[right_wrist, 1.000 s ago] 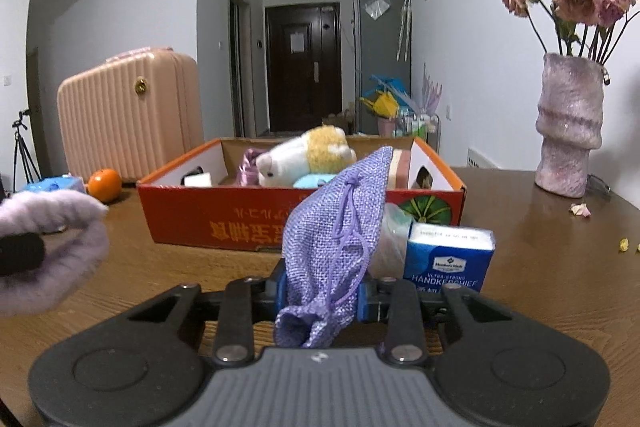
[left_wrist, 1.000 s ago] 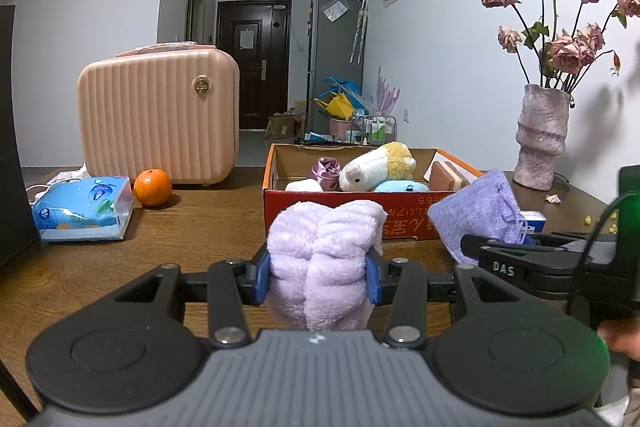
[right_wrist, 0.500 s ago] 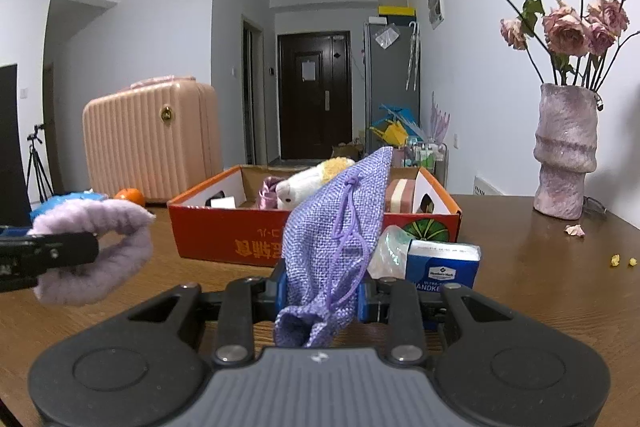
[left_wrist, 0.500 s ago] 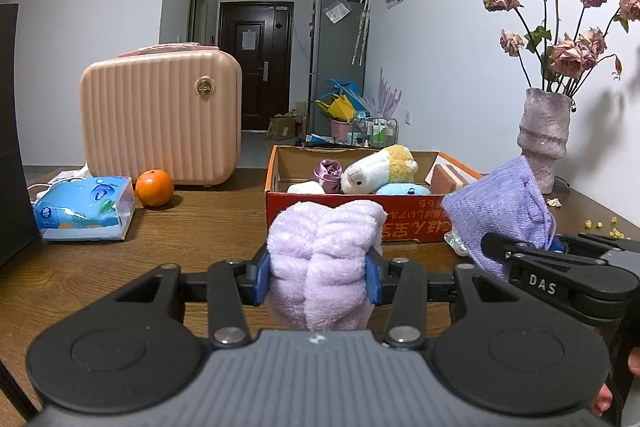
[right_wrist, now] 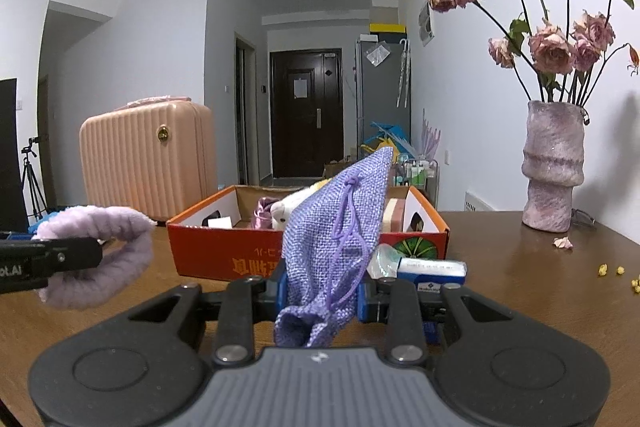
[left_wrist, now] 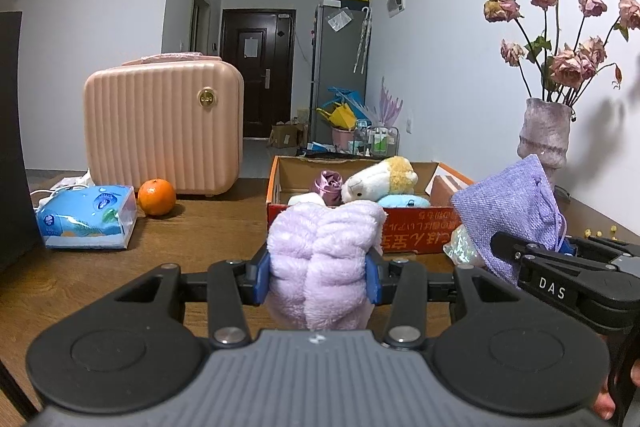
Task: Organize soft objects
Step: 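Carry the headband in the left gripper and the pouch in the right gripper over the box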
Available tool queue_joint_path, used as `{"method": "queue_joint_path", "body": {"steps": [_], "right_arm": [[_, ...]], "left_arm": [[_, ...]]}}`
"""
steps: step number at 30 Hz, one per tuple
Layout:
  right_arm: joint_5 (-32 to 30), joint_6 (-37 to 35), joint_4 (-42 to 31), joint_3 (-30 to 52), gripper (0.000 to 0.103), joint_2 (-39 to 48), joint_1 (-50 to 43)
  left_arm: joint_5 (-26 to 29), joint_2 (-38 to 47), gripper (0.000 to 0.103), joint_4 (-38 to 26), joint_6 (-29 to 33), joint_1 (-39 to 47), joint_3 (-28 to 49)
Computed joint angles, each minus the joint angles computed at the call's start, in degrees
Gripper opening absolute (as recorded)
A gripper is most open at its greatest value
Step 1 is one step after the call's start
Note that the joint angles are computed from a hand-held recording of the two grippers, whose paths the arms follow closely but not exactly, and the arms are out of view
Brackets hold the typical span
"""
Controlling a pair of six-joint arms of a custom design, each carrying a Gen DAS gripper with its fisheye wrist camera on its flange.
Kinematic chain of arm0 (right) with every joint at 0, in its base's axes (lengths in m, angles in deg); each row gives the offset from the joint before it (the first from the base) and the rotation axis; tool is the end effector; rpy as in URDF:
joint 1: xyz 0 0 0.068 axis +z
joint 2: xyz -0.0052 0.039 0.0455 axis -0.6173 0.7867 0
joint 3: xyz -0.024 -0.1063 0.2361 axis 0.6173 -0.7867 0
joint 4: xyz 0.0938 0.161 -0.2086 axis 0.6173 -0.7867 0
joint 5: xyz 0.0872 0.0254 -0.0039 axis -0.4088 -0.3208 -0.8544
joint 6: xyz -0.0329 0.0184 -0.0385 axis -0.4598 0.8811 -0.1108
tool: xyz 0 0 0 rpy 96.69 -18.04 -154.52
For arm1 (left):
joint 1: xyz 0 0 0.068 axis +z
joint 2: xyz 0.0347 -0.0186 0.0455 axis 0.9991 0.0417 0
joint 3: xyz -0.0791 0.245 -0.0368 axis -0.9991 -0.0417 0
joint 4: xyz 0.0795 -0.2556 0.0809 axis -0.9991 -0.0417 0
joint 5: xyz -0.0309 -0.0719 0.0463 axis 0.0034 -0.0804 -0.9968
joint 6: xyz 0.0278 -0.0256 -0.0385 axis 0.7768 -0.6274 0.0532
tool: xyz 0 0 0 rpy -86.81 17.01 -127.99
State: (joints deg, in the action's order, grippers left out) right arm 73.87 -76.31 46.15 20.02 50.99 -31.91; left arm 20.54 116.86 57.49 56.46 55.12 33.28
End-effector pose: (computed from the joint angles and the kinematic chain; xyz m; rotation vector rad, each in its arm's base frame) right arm 0.2947 0.0344 0.0294 -0.1287 1.8499 0.1508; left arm 0.2677 -0.1507 0.0648 0.0022 1.9002 -0.0623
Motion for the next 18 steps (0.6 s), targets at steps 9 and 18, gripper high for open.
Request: {"method": "queue_joint_path", "body": {"steps": [9, 18], "right_arm": [[0.8, -0.1, 1.9, -0.6, 0.03, -0.8, 1.3], [3.0, 0.5, 2.6, 1.8, 0.03, 0.1, 2.7]], "left_arm": [[-1.1, -1.0, 0.045, -0.7, 0.2, 0.3, 1.0], [-1.7, -0.1, 0.045, -2.6, 0.2, 1.4, 5.1]]}}
